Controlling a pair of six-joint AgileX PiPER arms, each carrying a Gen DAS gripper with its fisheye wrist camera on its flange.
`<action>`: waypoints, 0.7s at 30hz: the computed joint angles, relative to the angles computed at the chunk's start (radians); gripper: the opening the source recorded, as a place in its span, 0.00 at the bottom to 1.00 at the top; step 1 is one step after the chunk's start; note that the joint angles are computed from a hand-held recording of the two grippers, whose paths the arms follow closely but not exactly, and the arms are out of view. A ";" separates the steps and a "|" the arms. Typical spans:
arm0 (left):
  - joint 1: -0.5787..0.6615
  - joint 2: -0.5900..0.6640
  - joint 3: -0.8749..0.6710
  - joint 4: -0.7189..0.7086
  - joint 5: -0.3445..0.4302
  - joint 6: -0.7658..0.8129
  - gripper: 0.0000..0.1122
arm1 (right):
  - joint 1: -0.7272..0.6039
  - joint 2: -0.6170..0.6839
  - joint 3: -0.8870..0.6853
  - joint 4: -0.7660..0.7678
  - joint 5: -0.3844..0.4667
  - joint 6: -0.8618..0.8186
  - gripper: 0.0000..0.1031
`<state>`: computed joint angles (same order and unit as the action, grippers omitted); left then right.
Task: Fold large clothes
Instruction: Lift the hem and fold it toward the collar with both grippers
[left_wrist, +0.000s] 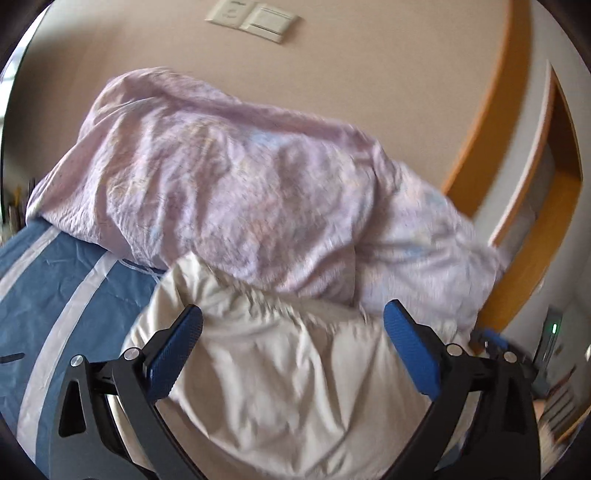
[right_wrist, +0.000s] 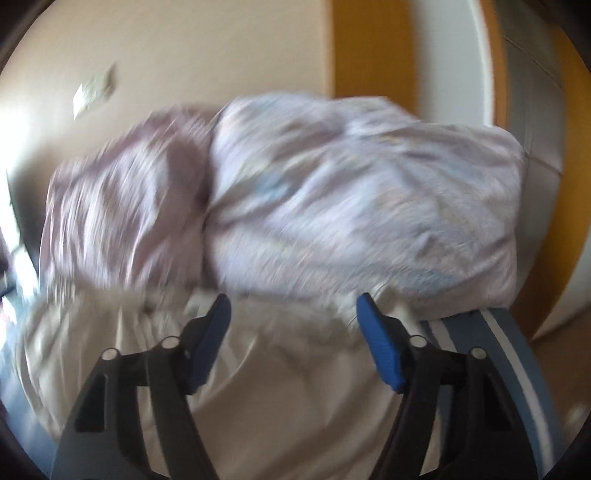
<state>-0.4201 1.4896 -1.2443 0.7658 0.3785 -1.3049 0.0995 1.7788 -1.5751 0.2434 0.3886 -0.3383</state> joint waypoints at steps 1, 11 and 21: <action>-0.037 0.017 -0.010 0.035 0.032 -0.006 0.88 | 0.013 0.008 -0.001 -0.023 0.010 0.009 0.63; -0.129 0.203 -0.104 0.141 0.178 -0.015 0.88 | 0.140 0.200 -0.164 -0.391 0.171 0.313 0.23; -0.049 0.425 -0.399 0.092 0.356 0.040 0.88 | 0.159 0.599 -0.825 -0.464 0.554 0.448 0.17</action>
<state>-0.4690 1.9147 -1.6434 0.8578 0.7341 -1.2654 0.2585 2.3779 -2.4005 -0.2203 0.9422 0.1093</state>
